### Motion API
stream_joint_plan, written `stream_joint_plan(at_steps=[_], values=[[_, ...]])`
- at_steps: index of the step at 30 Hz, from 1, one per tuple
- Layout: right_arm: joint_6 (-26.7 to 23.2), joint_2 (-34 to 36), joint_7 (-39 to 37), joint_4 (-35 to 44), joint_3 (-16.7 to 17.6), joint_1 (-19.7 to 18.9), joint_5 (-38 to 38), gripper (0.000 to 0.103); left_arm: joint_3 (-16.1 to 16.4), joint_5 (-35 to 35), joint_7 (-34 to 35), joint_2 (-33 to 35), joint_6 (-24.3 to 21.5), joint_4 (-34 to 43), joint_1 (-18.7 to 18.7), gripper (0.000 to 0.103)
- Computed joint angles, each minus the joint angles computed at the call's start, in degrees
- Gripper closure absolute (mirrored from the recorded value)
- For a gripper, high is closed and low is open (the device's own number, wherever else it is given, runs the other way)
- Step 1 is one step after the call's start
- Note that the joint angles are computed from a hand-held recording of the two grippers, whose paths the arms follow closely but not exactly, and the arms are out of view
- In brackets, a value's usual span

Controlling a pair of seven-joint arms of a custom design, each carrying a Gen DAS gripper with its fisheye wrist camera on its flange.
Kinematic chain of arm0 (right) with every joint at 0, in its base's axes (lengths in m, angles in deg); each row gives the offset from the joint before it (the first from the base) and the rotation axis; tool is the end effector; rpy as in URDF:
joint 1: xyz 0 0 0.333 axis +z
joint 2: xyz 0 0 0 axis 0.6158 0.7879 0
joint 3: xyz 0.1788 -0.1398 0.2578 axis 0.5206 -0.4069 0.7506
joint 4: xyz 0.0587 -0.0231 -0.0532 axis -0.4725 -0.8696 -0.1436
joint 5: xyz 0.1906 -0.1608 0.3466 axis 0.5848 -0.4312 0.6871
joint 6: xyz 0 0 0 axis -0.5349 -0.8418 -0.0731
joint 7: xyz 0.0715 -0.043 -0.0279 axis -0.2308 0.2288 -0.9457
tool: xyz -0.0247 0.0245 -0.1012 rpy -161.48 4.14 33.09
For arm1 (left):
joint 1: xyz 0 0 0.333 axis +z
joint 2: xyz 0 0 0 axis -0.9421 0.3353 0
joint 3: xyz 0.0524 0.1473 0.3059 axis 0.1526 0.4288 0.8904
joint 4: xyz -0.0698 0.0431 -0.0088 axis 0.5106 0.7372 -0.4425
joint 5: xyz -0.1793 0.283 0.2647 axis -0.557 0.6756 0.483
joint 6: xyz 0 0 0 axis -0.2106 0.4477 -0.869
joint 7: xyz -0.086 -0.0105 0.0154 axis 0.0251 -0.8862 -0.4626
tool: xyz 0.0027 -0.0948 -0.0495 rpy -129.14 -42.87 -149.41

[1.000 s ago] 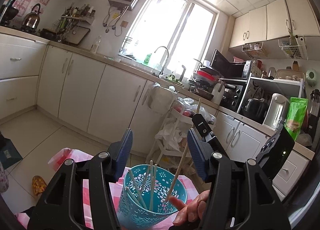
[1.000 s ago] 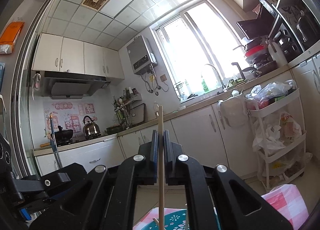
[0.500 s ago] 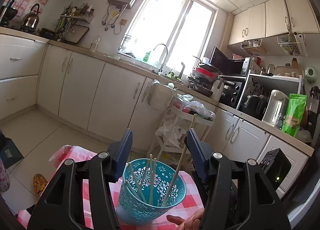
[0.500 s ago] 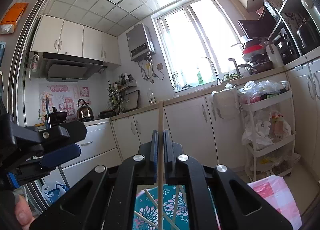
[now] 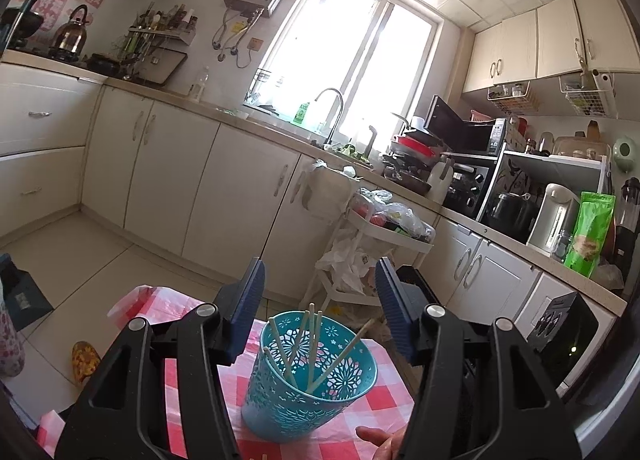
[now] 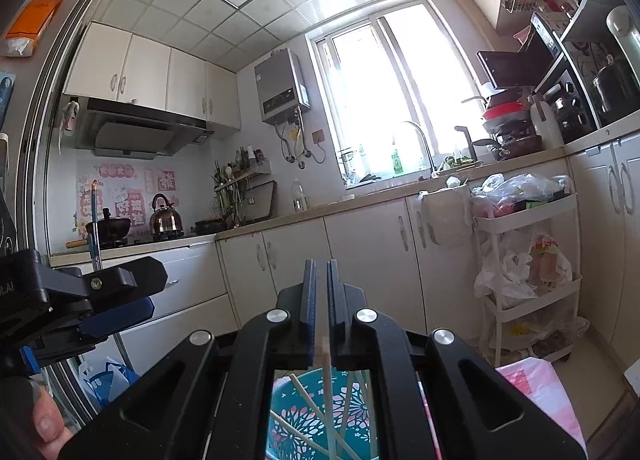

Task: Organize utensils
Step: 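Lift the right gripper's chopstick over the teal bin and release it inside, then move both open grippers back down to the chopsticks on the cloth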

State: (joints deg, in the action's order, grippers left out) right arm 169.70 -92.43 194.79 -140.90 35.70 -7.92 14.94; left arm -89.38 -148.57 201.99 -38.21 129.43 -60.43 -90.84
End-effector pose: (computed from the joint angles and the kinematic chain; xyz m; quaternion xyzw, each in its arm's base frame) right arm 0.4053 0.1222 0.6403 -0.3636 0.5906 -0.5032 0.5155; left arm 0.4968 -0.2790 0.6672 -0.3958 0.6471 -0.6446 0.0953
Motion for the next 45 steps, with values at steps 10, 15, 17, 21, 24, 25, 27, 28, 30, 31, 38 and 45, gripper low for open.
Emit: stream_joint_plan(at_steps=[10,15,17,21,24,25,27,28,30,31,38,45], values=[[-2.11,-0.36,0.51,-2.23,-0.81,2.91,0.2,0.097,0.09,1.7,-2.33,1.43,0.67,0.39,0.58,0.049],[-6.88,-5.33,4.18,-5.72,-3.04,7.91,-0.72,0.097,0.32,2.55,-2.66,0.11,0.53,-1.54,0.42,0.049],[-11.58,-7.38,5.69,-7.03,-4.44,11.48,-1.59,0.096,0.44,2.98,-2.37,-0.85,0.37,-2.81,0.28,0.049],[-22.35,-9.88,8.12,-9.51,-6.62,20.08,-3.42,0.069,0.83,8.21,-4.51,-2.42,0.66,-6.14,0.36,0.045],[-32.16,-6.84,8.22,-9.83,-8.83,27.64,-4.53,0.057,1.33,17.39,-11.37,-2.71,1.13,-9.06,0.73,0.044],[-35.19,-4.68,7.68,-9.25,-9.76,29.72,-4.93,0.057,1.14,23.28,-16.2,-2.59,1.22,-10.26,1.34,0.044],[-40.17,0.4,6.67,-7.61,-11.47,32.96,-5.46,0.057,0.57,33.68,-24.15,-2.36,0.83,-12.16,2.6,0.044],[-41.17,2.76,6.48,-6.99,-12.35,34.34,-5.44,0.057,-0.03,39.28,-27.99,-2.28,0.67,-13.26,3.51,0.044],[-43.61,6.49,5.77,-5.23,-13.42,36.23,-6.51,0.067,-0.46,46.97,-32.11,-2.34,0.16,-15.22,4.38,0.044],[-43.94,7.21,5.84,-4.83,-13.68,36.8,-7.32,0.067,-0.37,49.41,-33.36,-2.49,-0.08,-16.16,4.41,0.044],[-49.25,12.71,6.78,-1.41,-16.48,40.9,-12.14,0.079,1.58,60.92,-40.03,-2.76,-2.71,-19.19,2.89,0.043],[-55.73,13.2,7.21,-0.7,-21.56,46.79,-16.18,0.082,3.0,67.25,-41.8,-2.16,-4.62,-20.2,0.57,0.041]])
